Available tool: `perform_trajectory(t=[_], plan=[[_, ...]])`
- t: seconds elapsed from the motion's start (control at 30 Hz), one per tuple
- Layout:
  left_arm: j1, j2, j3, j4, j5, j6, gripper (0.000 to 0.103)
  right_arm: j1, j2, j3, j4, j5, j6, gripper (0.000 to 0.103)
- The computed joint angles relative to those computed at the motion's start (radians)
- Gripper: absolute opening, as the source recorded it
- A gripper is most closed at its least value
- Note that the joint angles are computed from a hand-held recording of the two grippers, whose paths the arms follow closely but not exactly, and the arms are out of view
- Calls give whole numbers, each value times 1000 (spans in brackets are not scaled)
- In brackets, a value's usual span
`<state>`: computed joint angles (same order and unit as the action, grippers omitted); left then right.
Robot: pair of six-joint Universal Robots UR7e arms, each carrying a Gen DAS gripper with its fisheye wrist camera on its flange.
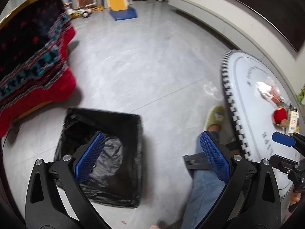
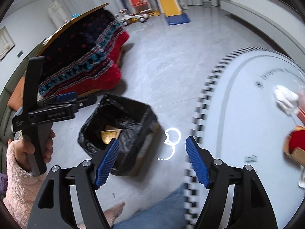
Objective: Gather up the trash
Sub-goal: 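Move both tools back over the table, then grasp the white glove with the left tool while the right tool grasps the plastic bag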
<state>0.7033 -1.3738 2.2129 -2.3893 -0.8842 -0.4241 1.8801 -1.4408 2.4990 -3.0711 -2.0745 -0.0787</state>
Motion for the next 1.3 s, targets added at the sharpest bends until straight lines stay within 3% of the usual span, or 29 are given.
perform_trajectory(t=[0.23, 0.4, 0.57, 0.77, 1.07, 1.17, 1.3], plan=[[-83, 222, -126, -47, -83, 55, 97, -165, -301, 56, 82, -34, -85, 73], [-122, 396, -255, -52, -136, 99, 97, -332, -500, 15, 190, 14, -136, 73], [-147, 600, -432, -46, -183, 173, 97, -481, -604, -54, 294, 83, -167, 73], [-156, 836, -673, 8, -200, 241, 97, -592, -566, -170, 371, 135, -170, 66], [-151, 1033, -869, 69, -159, 313, 96, -626, -365, -319, 386, 78, -139, 65], [-132, 1056, -901, 111, -195, 309, 59, -628, -312, -343, 380, 59, -131, 65], [-114, 1032, -868, 48, -221, 328, 39, -611, -235, -381, 357, 0, -141, 65]])
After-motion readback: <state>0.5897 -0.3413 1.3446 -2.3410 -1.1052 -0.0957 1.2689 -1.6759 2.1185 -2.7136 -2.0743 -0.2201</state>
